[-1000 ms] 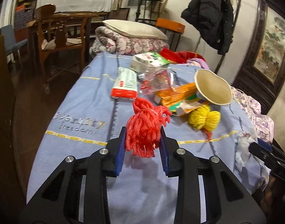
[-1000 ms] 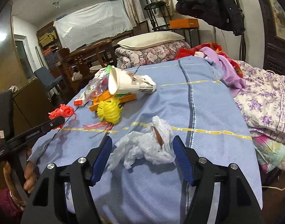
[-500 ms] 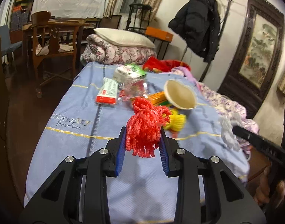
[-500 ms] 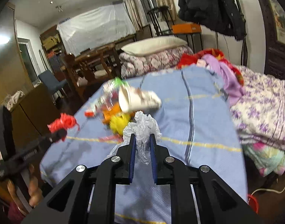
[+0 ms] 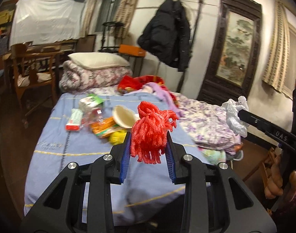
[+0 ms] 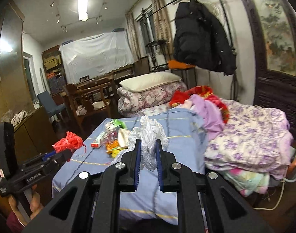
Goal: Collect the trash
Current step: 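Carry the plastic bag and red yarn with both tools to the red wastebasket, then open the right tool over the wastebasket while the left tool drops the red yarn in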
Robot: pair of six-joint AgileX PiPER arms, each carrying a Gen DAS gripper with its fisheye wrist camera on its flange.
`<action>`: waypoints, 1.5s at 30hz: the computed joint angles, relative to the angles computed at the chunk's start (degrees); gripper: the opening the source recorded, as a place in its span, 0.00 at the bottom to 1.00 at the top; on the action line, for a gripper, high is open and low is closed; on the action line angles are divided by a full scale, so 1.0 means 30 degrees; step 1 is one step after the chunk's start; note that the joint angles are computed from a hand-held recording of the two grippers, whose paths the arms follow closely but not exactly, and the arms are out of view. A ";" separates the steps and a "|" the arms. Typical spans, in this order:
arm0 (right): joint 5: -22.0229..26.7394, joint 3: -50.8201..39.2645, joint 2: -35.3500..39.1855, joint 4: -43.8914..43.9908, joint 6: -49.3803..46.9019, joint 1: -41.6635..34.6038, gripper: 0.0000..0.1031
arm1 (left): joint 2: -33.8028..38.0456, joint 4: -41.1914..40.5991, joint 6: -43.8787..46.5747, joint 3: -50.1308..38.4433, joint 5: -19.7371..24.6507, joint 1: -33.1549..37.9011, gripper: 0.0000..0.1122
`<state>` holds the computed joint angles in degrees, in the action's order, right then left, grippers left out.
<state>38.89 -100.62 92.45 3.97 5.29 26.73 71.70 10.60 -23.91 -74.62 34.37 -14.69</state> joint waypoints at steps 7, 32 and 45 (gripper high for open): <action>-0.0606 0.3649 -0.3220 0.2172 -0.2398 -0.3345 0.15 | 0.1702 0.1649 -0.1799 -0.2204 0.1386 -0.3389 0.30; 0.0286 0.9418 0.2907 1.0189 -1.0282 -1.3280 0.36 | 1.1631 -0.1058 0.1389 -1.1382 0.5471 -0.7693 0.30; 0.1185 1.1129 -0.0893 1.7926 -1.5782 -1.7915 0.58 | 1.8988 -0.2852 0.3694 -2.1268 1.0666 -0.8707 0.30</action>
<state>42.44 -67.24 89.77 57.75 -42.05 -27.01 128.66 2.04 -12.82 -138.43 66.37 -40.82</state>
